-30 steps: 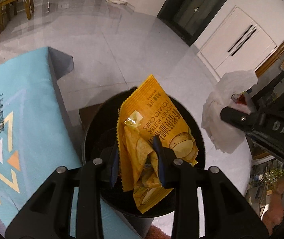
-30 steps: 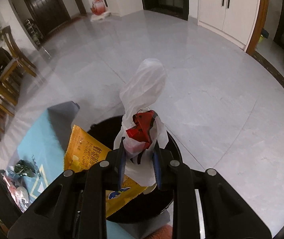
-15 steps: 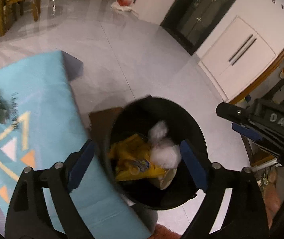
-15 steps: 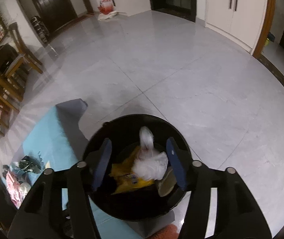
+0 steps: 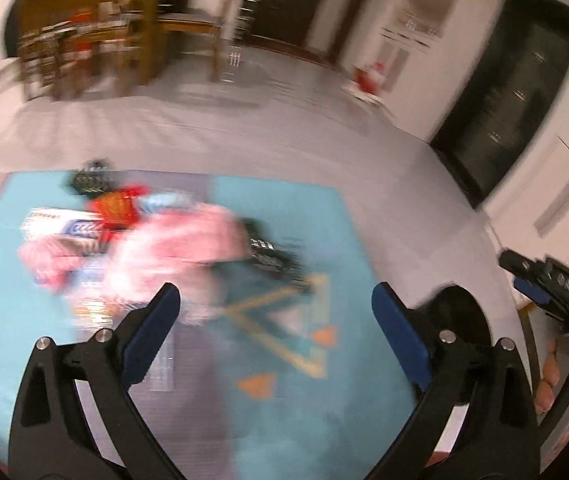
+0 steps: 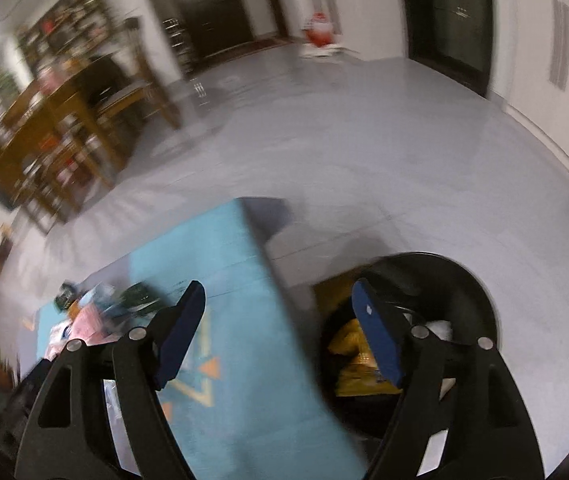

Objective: Collect trash
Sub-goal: 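Open both tools to drop the bags into the bin and return to the rug, then grasp the pink plastic bag with the left tool while the right tool reaches for crumpled tissue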

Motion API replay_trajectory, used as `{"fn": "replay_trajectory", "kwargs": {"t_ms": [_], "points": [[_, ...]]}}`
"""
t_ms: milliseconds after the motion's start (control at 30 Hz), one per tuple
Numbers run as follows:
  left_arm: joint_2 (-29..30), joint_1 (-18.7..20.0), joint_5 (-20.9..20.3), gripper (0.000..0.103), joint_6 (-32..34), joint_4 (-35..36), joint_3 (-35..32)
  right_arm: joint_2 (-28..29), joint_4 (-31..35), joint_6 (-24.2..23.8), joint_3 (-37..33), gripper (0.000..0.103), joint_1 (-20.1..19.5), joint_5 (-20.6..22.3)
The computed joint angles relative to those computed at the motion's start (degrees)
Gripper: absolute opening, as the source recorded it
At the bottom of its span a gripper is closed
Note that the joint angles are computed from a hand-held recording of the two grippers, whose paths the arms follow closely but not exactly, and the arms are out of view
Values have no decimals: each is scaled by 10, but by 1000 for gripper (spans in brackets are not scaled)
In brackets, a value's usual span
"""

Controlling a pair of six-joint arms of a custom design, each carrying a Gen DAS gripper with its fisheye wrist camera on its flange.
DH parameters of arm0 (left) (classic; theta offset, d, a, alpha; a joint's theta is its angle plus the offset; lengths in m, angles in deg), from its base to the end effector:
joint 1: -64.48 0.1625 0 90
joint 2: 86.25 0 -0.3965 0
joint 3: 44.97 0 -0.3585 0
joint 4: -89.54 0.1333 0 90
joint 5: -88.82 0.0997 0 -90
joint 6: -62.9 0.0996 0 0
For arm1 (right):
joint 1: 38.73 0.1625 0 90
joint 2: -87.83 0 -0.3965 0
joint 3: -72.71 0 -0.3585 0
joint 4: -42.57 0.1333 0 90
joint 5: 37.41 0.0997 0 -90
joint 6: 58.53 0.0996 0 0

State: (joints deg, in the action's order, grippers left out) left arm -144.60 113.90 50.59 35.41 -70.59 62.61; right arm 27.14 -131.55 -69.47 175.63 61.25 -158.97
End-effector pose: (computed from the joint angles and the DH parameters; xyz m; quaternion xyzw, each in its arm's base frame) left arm -0.2019 -0.5609 0.2065 0.0222 0.8880 -0.3755 0.2644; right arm 0.1823 -0.5674 0.2707 0.0676 -0.9014 0.3419 0.2568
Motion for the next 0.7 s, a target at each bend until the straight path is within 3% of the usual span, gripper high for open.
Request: {"fn": "replay_trajectory", "kwargs": {"t_ms": [100,267,400,467,700], "points": [[-79,15,45,96,-29,24,47,26,-4,-20,-6,75,19,12],[-155,55,102,97,-53,50,80,67,-2,-35,-15,75,37,49],[-173,98,93,97,-37,-9,94,110,15,-36,-29,75,46,71],[-173,123,79,96,-61,21,80,133,38,-36,-42,75,49,79],[-137,189,-7,96,-38,-2,40,223,156,-11,-136,63,51,98]]}}
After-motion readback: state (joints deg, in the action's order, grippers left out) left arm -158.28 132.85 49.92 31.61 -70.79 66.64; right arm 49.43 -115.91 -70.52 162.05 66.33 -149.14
